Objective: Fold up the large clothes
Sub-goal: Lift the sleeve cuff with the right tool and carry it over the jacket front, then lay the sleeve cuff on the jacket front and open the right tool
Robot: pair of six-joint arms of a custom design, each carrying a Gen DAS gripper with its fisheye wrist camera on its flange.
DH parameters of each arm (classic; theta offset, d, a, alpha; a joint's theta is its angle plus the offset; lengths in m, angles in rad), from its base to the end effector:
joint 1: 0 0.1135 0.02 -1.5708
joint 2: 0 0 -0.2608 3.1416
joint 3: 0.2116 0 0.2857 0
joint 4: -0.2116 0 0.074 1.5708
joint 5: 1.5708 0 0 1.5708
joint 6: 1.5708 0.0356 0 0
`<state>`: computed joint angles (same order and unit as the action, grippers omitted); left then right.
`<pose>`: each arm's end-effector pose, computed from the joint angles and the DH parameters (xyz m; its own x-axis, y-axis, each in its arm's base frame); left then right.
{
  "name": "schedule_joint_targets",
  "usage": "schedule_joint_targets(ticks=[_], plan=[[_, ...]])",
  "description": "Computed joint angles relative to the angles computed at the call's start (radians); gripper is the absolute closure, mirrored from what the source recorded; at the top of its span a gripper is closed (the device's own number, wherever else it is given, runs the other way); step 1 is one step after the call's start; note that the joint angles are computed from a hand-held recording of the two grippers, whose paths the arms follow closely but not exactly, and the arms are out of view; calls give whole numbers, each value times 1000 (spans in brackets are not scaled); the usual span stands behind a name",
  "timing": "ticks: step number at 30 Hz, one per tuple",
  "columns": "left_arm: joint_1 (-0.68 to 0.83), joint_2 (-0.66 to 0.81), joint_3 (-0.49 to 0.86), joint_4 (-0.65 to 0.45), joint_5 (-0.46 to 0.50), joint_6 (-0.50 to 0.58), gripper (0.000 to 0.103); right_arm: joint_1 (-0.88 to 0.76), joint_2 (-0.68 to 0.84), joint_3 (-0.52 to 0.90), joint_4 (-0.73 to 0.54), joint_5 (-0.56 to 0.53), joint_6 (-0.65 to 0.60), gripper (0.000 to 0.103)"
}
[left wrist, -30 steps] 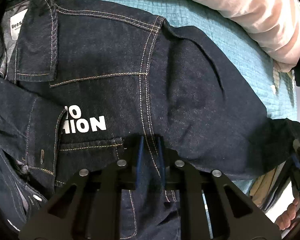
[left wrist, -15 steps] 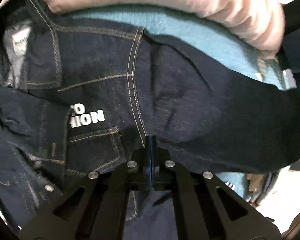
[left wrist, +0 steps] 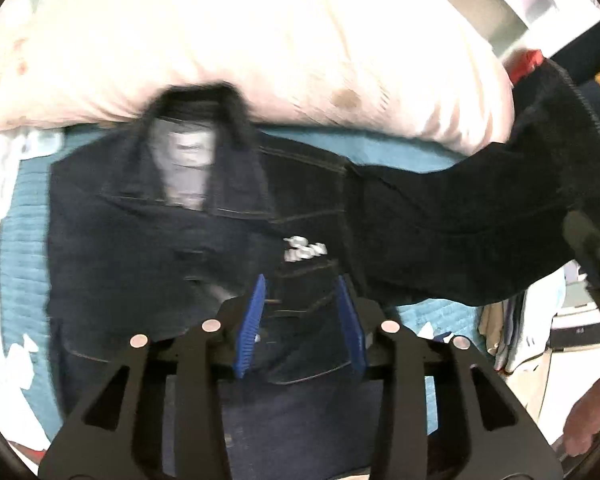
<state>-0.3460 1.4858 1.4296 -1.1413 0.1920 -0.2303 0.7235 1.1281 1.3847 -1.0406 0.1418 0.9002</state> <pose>0.2986 -0.1149 0.3161 -0.9438 0.1020 -0.3145 0.1879 0.9482 -0.2562 0.1836 0.1555 0.4010 -0.7836 0.3427 -0.5182 0.0540 0.8685 0.4927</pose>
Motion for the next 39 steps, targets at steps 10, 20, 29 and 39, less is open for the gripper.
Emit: schedule_joint_targets(ticks=[10, 20, 29, 39], plan=[[394, -72, -18, -104, 69, 263, 56, 201, 451, 252, 115, -34, 7, 91], [732, 27, -117, -68, 40, 483, 56, 287, 1030, 629, 57, -121, -32, 91], [784, 85, -167, -25, 15, 512, 56, 266, 1045, 510, 177, -277, -22, 60], [603, 49, -160, -11, 106, 395, 56, 209, 713, 239, 296, -269, 22, 41]])
